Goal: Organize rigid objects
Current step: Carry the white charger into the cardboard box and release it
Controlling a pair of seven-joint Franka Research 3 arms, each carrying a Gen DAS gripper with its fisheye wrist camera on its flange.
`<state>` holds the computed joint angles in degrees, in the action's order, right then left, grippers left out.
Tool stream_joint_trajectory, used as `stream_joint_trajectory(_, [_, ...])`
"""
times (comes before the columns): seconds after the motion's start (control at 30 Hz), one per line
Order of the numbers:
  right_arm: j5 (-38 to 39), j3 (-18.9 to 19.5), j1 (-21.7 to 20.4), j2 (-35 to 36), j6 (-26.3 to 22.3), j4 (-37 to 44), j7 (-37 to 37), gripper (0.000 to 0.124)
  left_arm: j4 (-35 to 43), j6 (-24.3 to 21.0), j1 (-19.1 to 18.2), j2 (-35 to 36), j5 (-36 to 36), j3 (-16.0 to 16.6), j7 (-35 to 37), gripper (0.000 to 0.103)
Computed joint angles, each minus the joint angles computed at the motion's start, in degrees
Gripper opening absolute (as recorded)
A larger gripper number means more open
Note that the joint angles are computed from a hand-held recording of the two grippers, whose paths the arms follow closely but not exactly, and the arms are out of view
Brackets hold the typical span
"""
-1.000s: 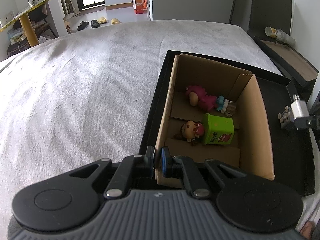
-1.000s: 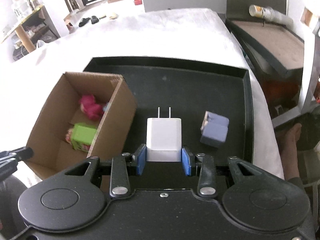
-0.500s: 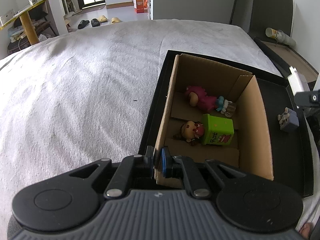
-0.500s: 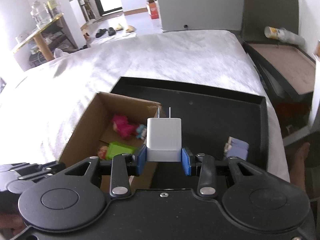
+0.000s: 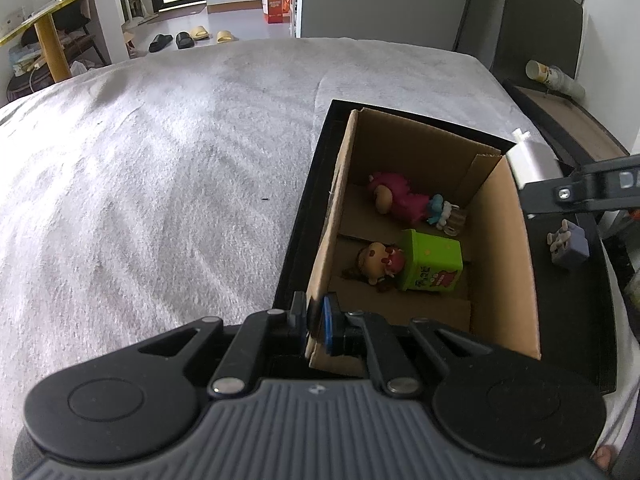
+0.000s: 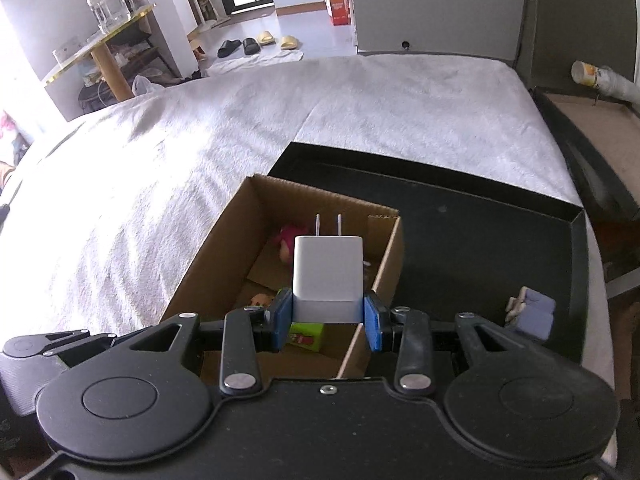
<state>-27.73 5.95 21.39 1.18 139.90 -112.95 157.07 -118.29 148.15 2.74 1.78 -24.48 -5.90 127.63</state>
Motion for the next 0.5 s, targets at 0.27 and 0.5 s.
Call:
stream_joint_trajectory(0.27, [0.3,-0.6,1.0,3.1,-1.8,2.9,1.0,0.037,0.3,-1.1,0.1,0.0,-0.9,0.1,1.0,0.007])
stream_joint_trajectory(0.5, [0.0,-1.1,0.9,0.6,0.0,-0.1,4.9,0.045,0.1,-0.4,0.0,-0.4,-1.3,0.0,1.7,0.006])
